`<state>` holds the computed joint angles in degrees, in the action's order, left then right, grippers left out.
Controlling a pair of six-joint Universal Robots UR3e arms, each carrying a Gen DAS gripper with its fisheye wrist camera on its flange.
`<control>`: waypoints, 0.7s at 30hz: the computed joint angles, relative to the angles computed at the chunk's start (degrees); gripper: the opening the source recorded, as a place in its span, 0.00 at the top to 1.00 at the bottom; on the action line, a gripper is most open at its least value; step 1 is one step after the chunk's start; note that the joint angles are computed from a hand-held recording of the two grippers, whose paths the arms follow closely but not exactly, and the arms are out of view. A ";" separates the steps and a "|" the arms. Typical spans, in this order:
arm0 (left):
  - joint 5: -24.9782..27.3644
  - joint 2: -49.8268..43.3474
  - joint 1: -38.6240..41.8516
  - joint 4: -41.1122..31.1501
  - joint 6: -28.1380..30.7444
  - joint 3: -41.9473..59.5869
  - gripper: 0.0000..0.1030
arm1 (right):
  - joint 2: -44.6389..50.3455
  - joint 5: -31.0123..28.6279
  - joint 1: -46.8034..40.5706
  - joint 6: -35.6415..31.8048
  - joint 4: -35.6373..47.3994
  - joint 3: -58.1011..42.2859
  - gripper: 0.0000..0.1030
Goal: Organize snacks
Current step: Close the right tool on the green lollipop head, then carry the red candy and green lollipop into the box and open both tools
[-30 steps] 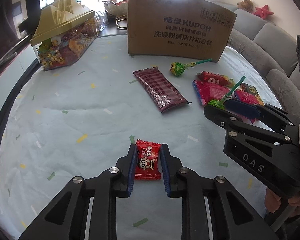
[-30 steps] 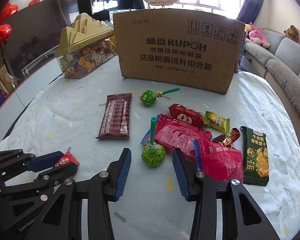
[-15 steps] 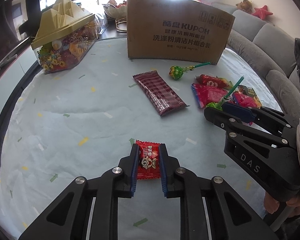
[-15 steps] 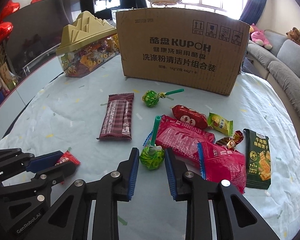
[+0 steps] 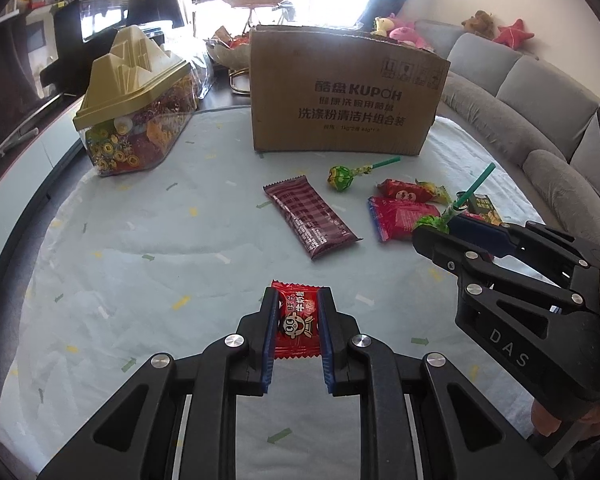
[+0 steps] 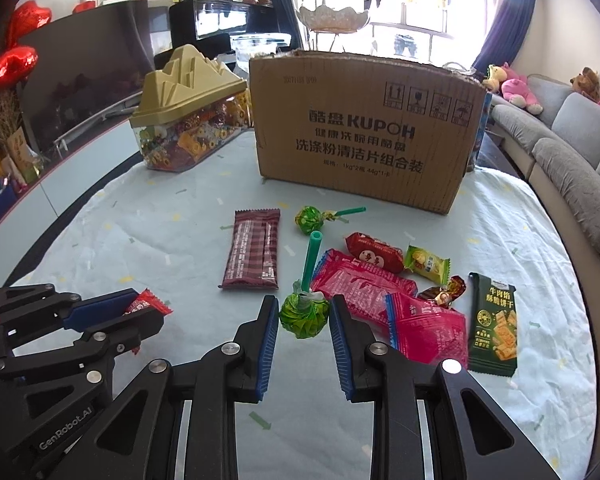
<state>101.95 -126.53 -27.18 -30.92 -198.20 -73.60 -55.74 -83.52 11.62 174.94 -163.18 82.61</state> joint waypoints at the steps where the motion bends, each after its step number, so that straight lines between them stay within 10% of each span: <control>1: 0.28 0.13 -0.10 0.19 0.16 0.07 0.81 | -0.45 -0.02 0.01 -0.05 -0.38 0.42 0.73; 21: 4.12 -3.90 -1.60 1.14 5.03 13.57 0.81 | -5.28 -1.48 -0.83 -0.13 -4.34 0.87 0.73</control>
<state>106.08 -130.42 -28.78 -29.78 -193.17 -60.03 -61.02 -85.00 10.78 174.81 -167.52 83.48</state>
